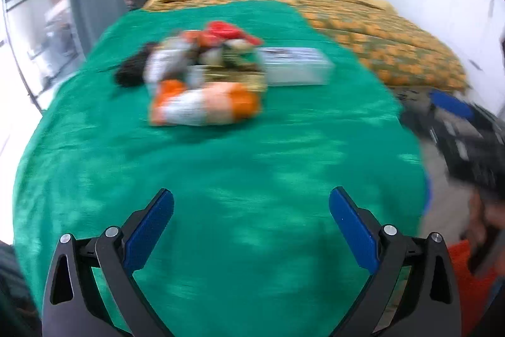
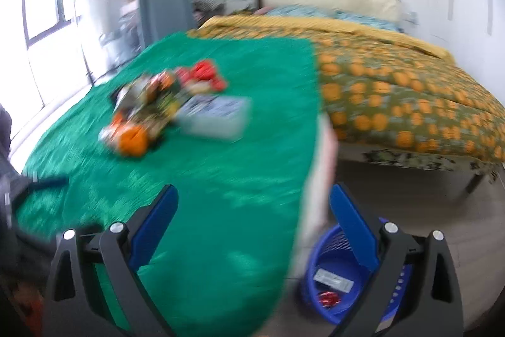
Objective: Collect trash
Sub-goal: 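Drop the milk carton into the blue basket with the left tool, then grasp the orange-white bag with the left tool while the right tool grasps the Kuromi box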
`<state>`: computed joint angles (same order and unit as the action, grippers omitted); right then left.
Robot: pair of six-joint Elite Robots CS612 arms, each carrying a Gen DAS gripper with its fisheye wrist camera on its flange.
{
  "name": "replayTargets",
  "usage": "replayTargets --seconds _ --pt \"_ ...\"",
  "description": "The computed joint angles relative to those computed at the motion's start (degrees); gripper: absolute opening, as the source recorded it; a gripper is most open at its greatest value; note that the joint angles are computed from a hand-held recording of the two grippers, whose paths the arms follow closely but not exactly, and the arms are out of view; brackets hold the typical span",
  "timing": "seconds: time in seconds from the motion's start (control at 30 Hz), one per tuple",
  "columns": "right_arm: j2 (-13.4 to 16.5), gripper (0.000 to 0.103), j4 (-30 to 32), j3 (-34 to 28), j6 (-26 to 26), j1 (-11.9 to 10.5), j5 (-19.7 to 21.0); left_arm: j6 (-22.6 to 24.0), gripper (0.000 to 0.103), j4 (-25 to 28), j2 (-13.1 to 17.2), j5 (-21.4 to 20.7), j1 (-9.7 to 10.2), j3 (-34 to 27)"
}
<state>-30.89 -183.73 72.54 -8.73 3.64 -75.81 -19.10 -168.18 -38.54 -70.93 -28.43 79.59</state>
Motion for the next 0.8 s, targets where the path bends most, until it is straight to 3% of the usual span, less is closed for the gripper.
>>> replayTargets --seconds 0.13,0.23,0.4,0.57,0.7,0.8 --pt "0.49 0.094 2.33 0.04 -3.64 1.59 -0.35 -0.35 0.098 3.35 0.48 3.25 1.4 -0.83" --pt "0.81 0.094 2.99 -0.02 -4.36 2.25 -0.89 -2.73 0.097 4.97 0.22 -1.66 2.99 -0.41" --pt "1.07 0.094 2.54 -0.29 -3.91 2.39 -1.43 -2.8 0.097 4.37 0.28 -4.31 3.74 -0.41" --pt "0.52 0.094 0.79 0.76 -4.07 2.09 -0.81 -2.87 0.097 4.24 0.3 -4.11 3.57 -0.33" --pt "0.59 0.094 -1.89 0.92 -4.78 2.16 -1.74 -4.98 0.098 1.09 0.44 0.12 2.53 -0.76" --pt "0.46 0.094 -1.96 1.04 -1.46 1.64 0.26 -6.26 0.098 2.73 2.13 -0.58 2.35 -5.66"
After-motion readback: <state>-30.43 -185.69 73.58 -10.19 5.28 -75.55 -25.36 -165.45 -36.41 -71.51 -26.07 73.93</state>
